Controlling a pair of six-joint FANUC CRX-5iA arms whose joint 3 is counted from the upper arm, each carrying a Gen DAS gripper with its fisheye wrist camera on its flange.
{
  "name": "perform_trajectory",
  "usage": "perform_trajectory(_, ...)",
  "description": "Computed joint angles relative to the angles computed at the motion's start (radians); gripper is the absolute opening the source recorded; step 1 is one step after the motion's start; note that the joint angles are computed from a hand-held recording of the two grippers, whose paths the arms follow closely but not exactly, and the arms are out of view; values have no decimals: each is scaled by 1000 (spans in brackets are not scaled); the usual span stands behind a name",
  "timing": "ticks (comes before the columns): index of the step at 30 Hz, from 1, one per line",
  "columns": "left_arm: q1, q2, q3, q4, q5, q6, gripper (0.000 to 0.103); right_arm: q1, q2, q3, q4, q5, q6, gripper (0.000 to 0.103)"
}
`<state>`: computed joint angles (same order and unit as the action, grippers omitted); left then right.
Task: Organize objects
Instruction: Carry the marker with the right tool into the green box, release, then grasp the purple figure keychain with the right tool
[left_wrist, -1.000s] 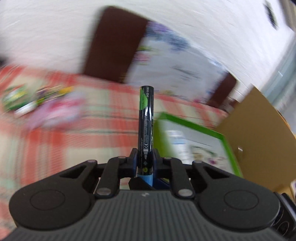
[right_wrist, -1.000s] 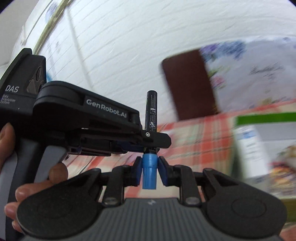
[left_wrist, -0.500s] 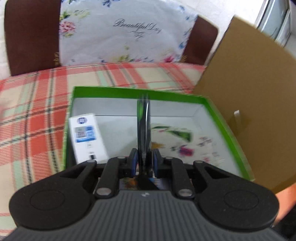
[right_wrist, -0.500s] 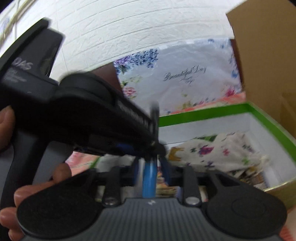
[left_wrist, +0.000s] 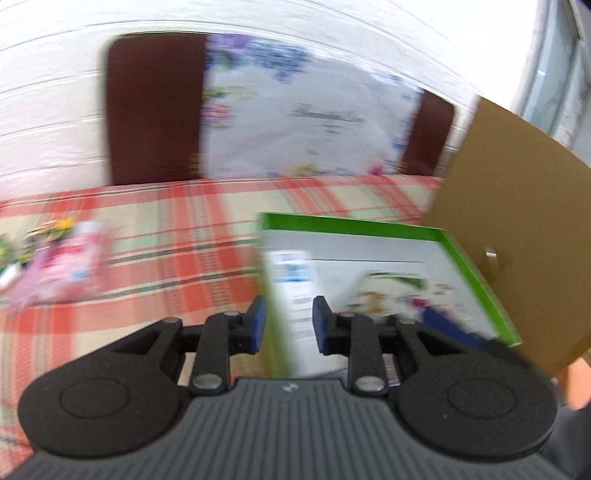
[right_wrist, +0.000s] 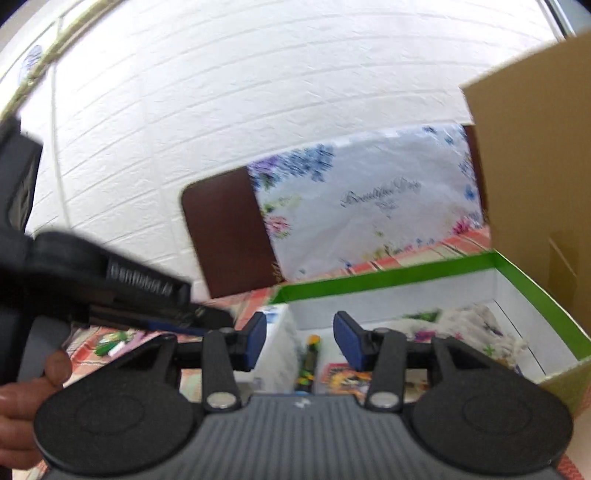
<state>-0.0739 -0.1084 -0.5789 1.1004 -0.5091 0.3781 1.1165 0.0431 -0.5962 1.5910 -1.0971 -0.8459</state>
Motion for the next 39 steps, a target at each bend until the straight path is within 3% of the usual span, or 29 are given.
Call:
perform_trajectory(4,101,-9,-15,-73,30,54,30,-2,26,50,45,54,63,43)
perform_trajectory(7,176,-1,-27,-122,70,83,34,-25,58,102,64,160,109,43)
perform_trajectory(11,281,33,-40,-97,112,88,34,-66,134,204,24,342,220,47)
perform_trajectory(12,288,45,-56,-33,148,47,35,-77,158,236,-1,386,257,47)
perform_trajectory(14,277,76,-95,213,213,-126,33,-100,210,308,-76,476,340,52)
perform_trajectory(16,289,86,-123,475,128,-326,32,-112,273,396,-173,516,428,56)
perform_trajectory(19,242,98,-174,847,47,-664,33,-133,398,587,-299,485,620,56)
perform_trajectory(20,235,99,-184,908,25,-714,33,-146,435,646,-325,487,686,56)
perform_trajectory(24,258,127,-172,907,-43,-684,36,-194,605,949,-506,430,958,60)
perform_trajectory(29,297,155,-168,881,-126,-638,40,-246,850,1465,-973,275,1347,56)
perform_trajectory(31,308,166,-163,871,-145,-625,40,-260,911,1623,-1154,177,1443,25)
perform_trajectory(33,315,170,-161,863,-157,-613,40,-247,895,1613,-1182,150,1478,23)
perform_trajectory(39,376,194,-150,786,-244,-511,40,-156,604,1113,-1151,396,1446,18)
